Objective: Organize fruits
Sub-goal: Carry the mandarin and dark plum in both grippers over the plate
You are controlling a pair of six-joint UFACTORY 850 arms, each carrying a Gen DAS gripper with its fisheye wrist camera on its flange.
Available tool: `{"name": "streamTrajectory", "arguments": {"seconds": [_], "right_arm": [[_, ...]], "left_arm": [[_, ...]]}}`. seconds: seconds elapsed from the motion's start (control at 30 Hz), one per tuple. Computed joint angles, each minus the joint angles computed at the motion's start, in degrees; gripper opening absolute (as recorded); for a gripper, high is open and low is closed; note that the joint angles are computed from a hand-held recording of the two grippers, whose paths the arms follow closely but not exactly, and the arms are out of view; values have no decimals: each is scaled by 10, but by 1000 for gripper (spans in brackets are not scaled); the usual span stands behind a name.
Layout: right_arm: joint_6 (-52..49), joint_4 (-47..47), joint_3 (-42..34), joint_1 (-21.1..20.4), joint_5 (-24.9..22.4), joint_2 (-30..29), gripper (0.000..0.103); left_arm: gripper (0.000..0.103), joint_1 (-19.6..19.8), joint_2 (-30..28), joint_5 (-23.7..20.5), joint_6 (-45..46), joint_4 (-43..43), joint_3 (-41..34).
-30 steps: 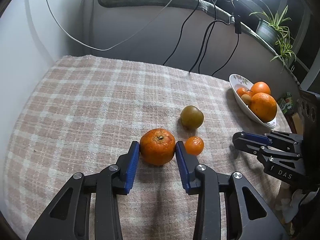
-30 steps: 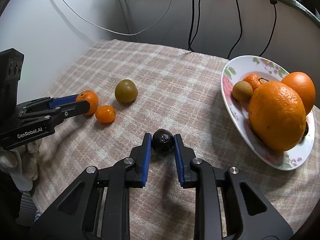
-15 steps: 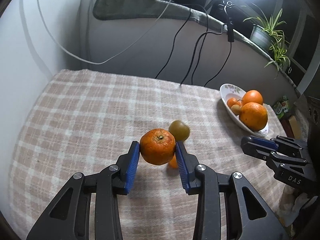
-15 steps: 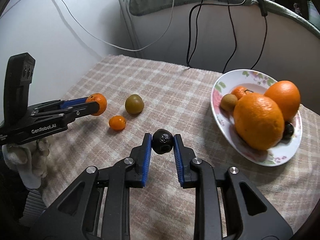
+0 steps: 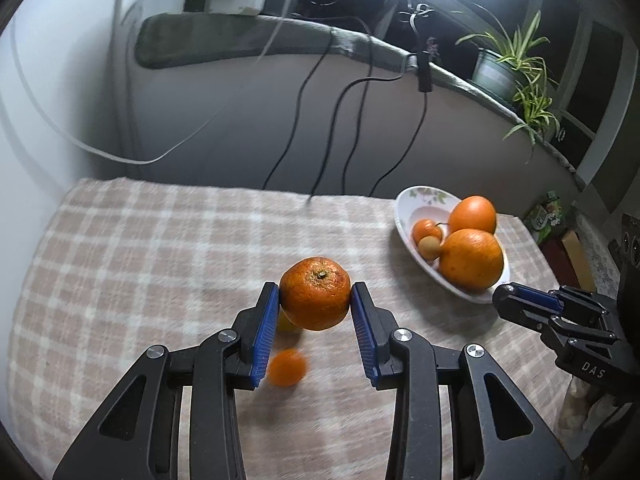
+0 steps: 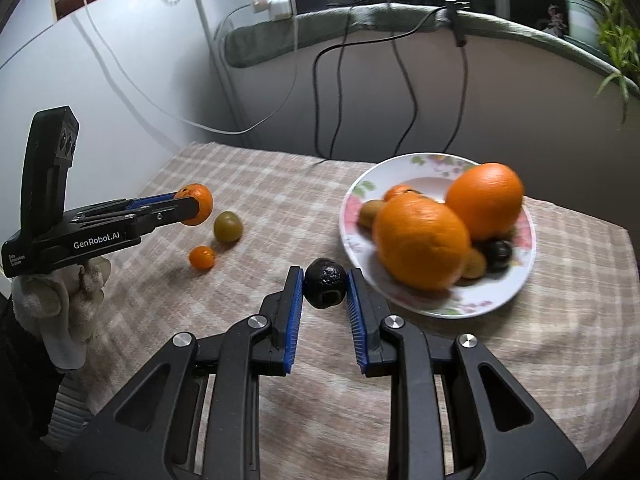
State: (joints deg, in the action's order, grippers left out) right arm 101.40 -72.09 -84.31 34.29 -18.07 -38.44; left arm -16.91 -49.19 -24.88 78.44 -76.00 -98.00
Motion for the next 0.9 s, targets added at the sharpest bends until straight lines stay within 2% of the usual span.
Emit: {"name": "streamTrajectory", "arguments": {"seconds": [0.5, 0.9], "right_arm": [[106, -81, 76, -25, -27, 49, 23], [116, -88, 93, -46, -31, 55, 23]], "left_arm": [[35, -41, -55, -30, -90, 96, -109], [35, -71, -127, -49, -216, 224, -239]]}}
